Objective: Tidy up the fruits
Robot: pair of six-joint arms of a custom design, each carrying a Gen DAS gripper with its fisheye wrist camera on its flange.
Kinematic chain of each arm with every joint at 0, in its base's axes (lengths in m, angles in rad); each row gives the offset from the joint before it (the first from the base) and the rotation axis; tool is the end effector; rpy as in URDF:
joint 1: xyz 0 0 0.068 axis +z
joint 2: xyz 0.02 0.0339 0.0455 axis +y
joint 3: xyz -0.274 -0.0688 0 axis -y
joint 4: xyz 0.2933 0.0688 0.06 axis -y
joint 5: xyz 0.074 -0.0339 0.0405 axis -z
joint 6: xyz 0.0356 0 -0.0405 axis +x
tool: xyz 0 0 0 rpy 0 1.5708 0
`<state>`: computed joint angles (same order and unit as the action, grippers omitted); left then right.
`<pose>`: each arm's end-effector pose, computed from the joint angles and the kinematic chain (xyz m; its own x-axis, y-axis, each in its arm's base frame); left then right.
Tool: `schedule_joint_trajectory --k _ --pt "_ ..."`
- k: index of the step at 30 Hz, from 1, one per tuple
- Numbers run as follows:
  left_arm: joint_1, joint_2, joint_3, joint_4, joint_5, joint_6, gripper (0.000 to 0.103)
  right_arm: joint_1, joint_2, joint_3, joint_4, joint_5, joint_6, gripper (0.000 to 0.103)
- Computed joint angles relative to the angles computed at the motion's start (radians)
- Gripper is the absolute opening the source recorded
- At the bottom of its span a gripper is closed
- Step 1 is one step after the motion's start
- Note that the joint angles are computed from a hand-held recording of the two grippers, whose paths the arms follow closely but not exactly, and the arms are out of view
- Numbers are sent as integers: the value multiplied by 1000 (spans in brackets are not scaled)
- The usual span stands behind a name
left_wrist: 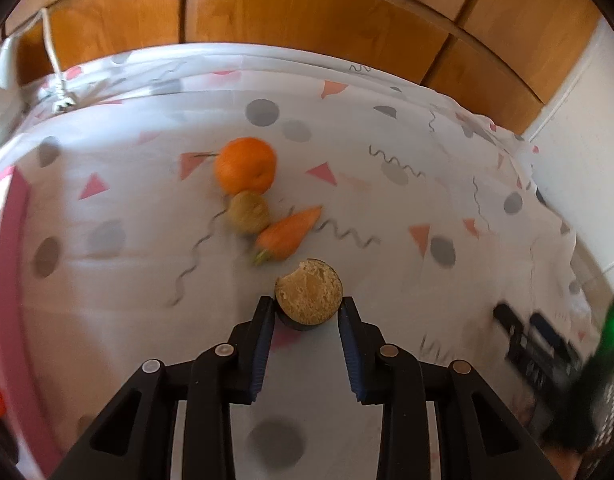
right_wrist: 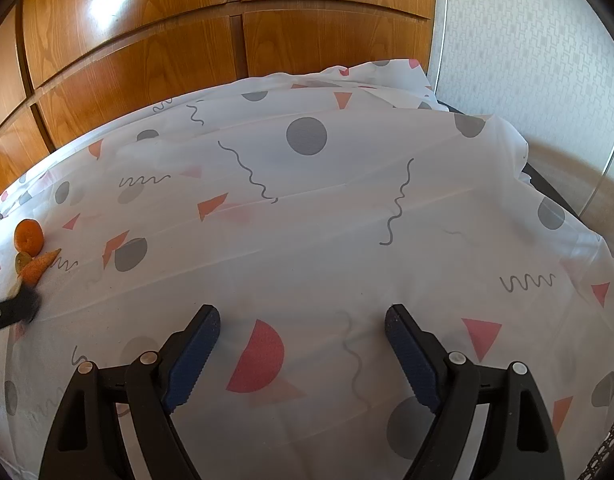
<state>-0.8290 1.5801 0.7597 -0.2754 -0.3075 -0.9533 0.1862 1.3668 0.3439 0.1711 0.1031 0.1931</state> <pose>0.2213 -0.2255 0.1179 -0.8445 -0.2286 -0.4843 -0.1372 0.9665 -0.2170 0.2371 0.0409 0.0804 -0.7483 0.0533 -0.6612 0.0266 0.9984 0.0504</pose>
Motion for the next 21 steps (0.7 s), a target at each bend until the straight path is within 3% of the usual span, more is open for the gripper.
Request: schedule_joint_trajectory --k 10,21 --pt "-176 -180 -159 -137 -116 -158 31 -3 4 0 1 -9 -5 89" --pt "-190 -167 -197 -81 -170 -190 20 -3 5 1 -3 -11 -11 90"
